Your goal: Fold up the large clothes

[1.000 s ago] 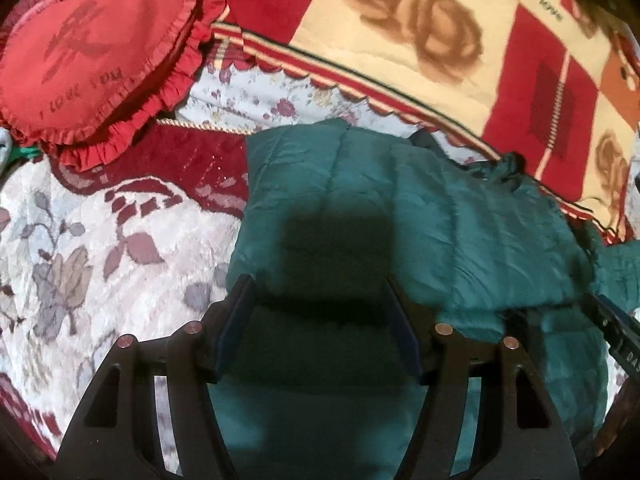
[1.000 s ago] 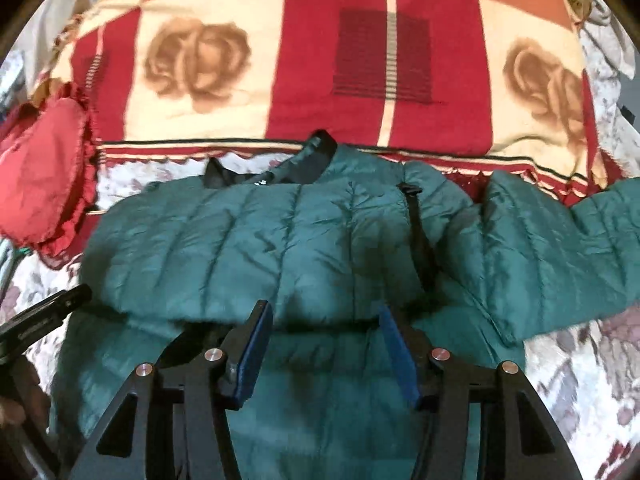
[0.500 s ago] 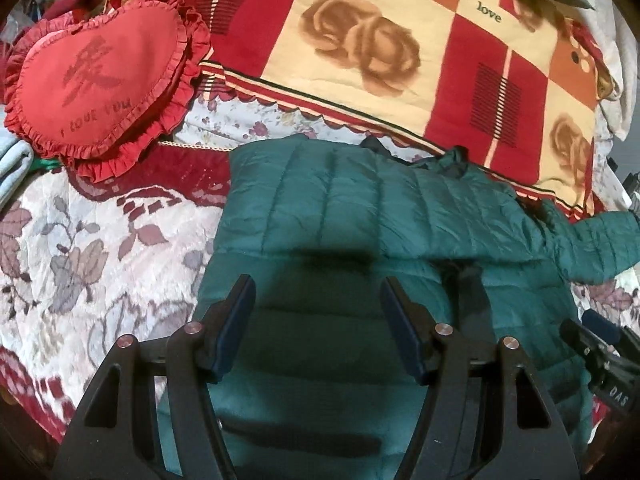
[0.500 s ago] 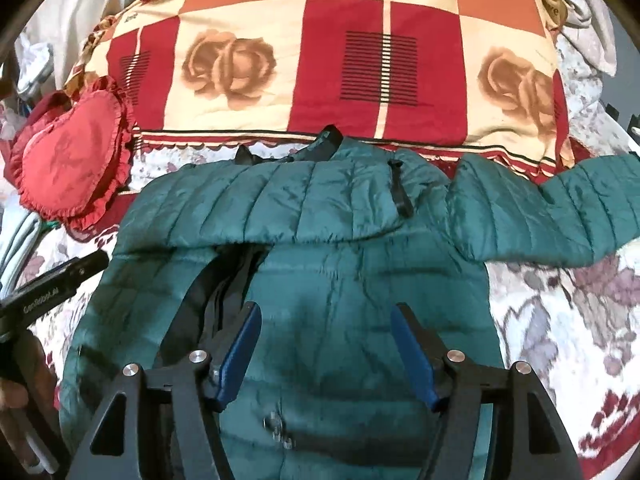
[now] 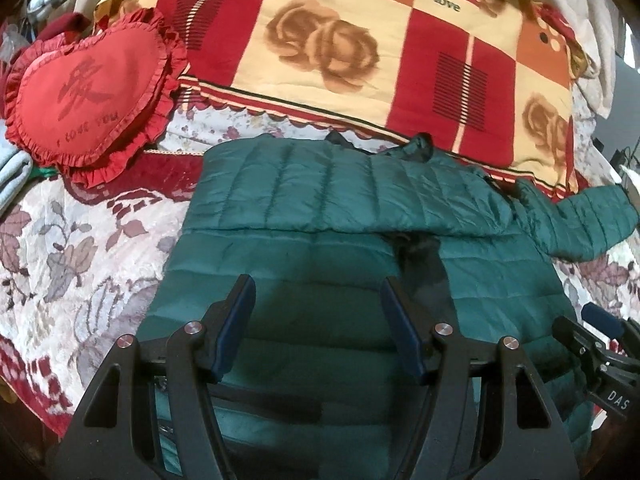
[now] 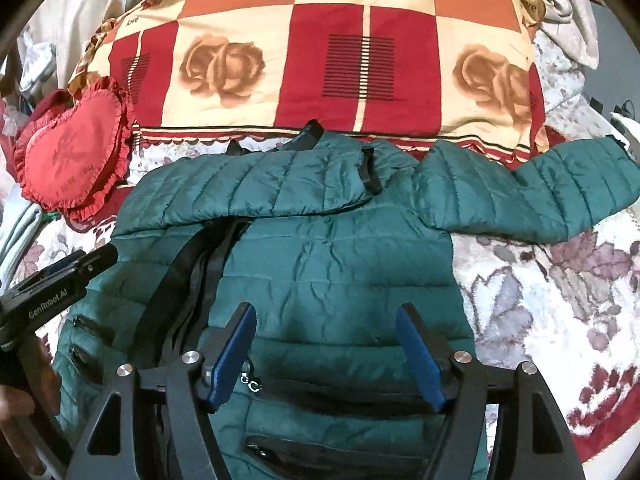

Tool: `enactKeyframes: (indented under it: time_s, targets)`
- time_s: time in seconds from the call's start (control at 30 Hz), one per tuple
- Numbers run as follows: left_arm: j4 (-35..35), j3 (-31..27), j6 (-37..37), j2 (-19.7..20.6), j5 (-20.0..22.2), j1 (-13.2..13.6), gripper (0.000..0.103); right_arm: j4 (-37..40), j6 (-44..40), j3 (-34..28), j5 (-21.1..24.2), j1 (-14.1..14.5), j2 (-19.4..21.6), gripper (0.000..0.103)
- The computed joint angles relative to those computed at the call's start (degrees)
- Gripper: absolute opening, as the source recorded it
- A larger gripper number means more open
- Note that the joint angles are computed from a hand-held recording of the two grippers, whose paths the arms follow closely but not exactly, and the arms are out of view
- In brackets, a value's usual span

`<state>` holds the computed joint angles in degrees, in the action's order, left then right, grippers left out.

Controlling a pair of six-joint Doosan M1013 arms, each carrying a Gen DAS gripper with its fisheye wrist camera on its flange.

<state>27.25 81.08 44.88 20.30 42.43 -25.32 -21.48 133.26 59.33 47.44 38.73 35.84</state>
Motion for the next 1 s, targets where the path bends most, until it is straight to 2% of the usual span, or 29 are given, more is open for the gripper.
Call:
enactKeyframes:
  time_s: [0.27, 0.63, 0.8, 1.0]
  targets:
    - [0.95, -0.56, -0.14, 0.75, 0.26, -1.08, 0.065, 1.24, -0.13, 0.67, -0.78, -0.54, -0.16, 0.07]
    - [0.12, -0.89, -0.15, 1.61, 0.88, -0.68, 0.065, 3.82, -2.16, -0.29, -0.84, -1.13, 0.71, 0.07]
    - [-2.65, -0.97, 0.4, 2.2, 1.28, -0.05, 0.065, 2.85, -0.44, -0.56, 0.79, -1.88, 1.01, 0.072]
    - [-2.32, -0.62, 0.33, 2.19, 1.06, -0.48, 0.065, 2.61, 0.01, -0.9, 2.01, -2.63, 1.17, 0.073]
